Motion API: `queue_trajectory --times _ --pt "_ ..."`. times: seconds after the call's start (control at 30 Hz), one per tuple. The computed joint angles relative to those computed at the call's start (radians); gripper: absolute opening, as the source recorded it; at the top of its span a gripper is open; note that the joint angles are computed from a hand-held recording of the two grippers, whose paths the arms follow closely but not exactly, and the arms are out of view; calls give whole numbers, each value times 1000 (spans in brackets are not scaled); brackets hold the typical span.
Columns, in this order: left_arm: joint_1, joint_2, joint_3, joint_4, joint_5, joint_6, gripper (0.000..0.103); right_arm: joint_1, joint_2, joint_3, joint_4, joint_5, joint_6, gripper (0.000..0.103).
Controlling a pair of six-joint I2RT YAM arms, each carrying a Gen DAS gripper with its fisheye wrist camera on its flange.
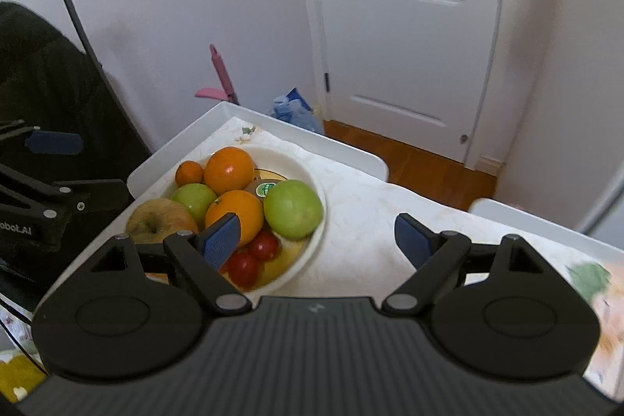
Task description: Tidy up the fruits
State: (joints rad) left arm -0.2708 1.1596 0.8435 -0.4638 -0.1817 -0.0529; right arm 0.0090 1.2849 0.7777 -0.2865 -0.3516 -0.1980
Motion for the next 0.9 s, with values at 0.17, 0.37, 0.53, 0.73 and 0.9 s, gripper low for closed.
queue_trajectory --times 0.17,0.37,0.53,0.73,0.9 --pt "-140 -117 28 -136 -93 -115 97 -78 -246 -9 -229 26 -6 101" --pt "-347 -182 88 -288 -224 -270 97 -231 -498 23 -487 5 -41 103" --pt "-537 -193 165 -430 -362 -397 98 -418 -597 94 -696 -49 -109 103" --pt "-725 -187 208 -565 -517 -574 103 -647 -653 131 -885 -101 -230 103" --pt "-766 -187 204 -619 -525 -651 103 -776 -689 100 -944 -128 -304 103"
